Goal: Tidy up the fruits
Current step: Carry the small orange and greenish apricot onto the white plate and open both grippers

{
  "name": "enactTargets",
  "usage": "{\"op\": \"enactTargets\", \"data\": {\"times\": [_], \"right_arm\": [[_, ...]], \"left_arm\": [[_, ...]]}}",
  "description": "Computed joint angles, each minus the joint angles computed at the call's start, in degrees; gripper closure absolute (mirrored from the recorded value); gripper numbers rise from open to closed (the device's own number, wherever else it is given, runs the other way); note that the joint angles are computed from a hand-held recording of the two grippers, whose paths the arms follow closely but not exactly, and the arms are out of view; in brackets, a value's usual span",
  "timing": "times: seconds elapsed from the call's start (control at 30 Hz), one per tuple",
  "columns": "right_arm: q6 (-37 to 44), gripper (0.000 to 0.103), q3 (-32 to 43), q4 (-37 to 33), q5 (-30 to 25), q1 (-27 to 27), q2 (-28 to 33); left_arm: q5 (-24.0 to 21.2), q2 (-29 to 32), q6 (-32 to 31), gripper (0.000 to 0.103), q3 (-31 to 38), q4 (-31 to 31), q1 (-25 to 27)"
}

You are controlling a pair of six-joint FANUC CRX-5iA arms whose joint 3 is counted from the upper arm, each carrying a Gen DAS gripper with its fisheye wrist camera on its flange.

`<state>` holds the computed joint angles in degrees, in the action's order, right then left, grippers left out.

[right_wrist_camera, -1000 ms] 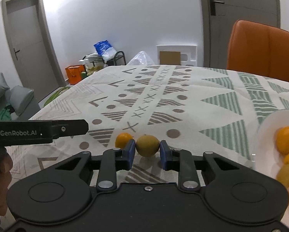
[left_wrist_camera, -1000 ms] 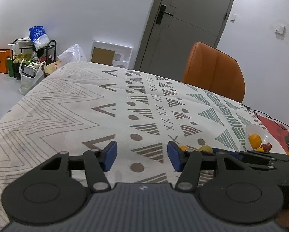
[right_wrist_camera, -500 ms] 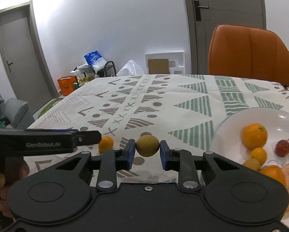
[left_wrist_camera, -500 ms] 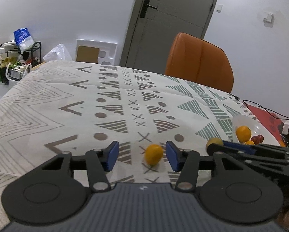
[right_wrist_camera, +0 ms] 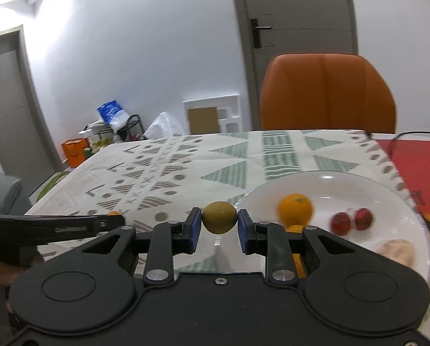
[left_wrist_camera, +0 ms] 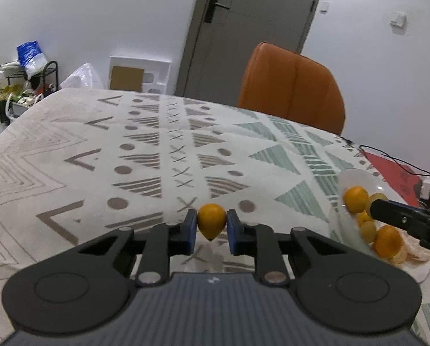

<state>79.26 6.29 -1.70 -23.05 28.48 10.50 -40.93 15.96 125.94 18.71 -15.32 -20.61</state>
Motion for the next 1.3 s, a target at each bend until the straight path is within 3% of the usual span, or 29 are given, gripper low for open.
{"op": "enactTargets", "data": {"times": [0.7, 0.73, 0.8, 0.87, 1.0, 1.3], "right_arm": [[-25.4, 0.077, -13.2, 22.7, 9.5, -3.9, -4.3], [-26.4, 0.076, -13.5, 23.4, 10.0, -4.1, -4.3], [-31.2, 0.065, -15.5, 28.1, 12.0, -4.8, -4.7], [-29.9, 0.058, -15.6, 26.8, 11.4, -4.9, -4.9], [-27.2, 0.054, -15.9, 23.2, 10.6, -5.3, -5.7], [-25.0, 0.053, -17.5, 18.9, 10.7, -6.5, -7.7]], "left_arm": [[1.2, 2.9, -4.7, 0.083, 5.4, 1.3, -4.3], [1.1, 3.0, -4.9, 0.083, 5.7, 1.3, -4.4], [0.8, 3.4, -5.3, 0.083, 6.4, 1.3, -4.8], [0.5, 4.0, -5.8, 0.083, 7.2, 1.4, -5.2], [0.3, 5.1, -7.0, 0.083, 8.7, 1.9, -6.0], [-0.7, 7.9, -9.8, 0.083, 12.0, 3.2, -7.6]]}}
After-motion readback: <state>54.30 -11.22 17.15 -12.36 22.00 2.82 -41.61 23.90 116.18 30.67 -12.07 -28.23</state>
